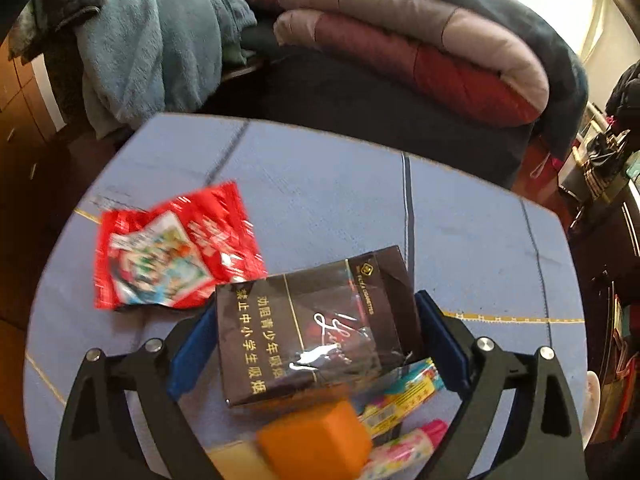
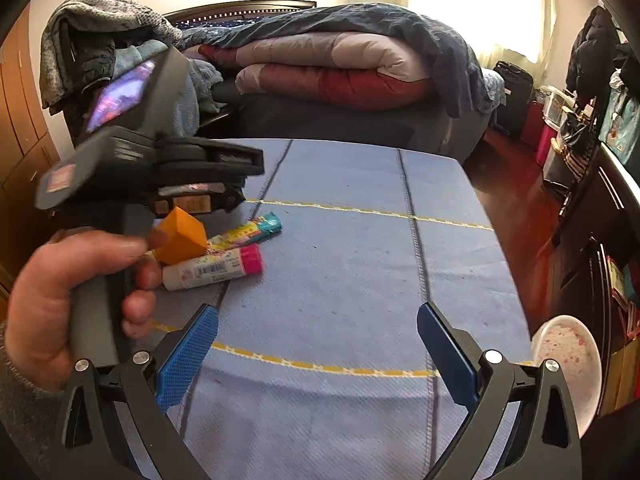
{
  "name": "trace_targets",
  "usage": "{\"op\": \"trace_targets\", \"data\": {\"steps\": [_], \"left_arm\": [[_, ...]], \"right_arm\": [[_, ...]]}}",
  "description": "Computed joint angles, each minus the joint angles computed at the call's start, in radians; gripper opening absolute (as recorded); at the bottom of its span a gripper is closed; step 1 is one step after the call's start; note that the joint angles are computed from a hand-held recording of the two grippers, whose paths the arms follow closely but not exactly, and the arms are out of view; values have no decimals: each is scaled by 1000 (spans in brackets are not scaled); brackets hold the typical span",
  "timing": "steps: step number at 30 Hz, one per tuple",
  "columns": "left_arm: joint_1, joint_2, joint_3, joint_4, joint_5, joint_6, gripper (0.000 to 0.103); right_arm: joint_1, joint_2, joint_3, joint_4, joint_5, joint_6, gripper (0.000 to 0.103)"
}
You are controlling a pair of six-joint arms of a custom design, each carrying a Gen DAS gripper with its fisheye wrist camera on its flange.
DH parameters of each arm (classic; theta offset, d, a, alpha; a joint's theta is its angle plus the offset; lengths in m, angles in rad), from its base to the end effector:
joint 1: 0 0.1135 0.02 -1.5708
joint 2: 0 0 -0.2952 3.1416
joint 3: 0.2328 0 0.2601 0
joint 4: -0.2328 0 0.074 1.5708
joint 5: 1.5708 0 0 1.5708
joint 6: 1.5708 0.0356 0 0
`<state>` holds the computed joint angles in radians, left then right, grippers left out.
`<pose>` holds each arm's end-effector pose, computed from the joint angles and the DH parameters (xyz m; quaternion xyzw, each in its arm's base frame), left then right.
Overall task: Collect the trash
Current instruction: 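Grasp the dark cigarette box with the left tool while the right tool grasps the glue stick, then carry the cigarette box and glue stick over the wastebasket and open both tools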
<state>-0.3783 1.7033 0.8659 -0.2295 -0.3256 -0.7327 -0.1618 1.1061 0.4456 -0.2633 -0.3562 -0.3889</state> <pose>0.3062 -0.1095 0.1639 -0.2082 0.9335 0.0036 0.2918 0.1886 -0.0182 0.1838 -0.1617 0.9207 0.0766 0.3467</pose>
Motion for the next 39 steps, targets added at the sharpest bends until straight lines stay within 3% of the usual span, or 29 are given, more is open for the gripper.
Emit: {"op": "trace_targets", "data": {"steps": [10,20,22,29,39], "left_arm": [[138,-237,-121,-11,-8,106,93],[217,-299,-168,16,57,161,93],[217,-301,-173,21,62,164,93],[182,-317,-170,5,44,159,93],[4,-356,-113,-92,-58,96,93]], "right_arm": [[310,145,-4,164,122,103,99],[442,328,37,296,205,139,98],[444,341,44,290,215,139,86],[408,298,32,252,186,124,85],[202,78,-17,79,54,44,85]]}}
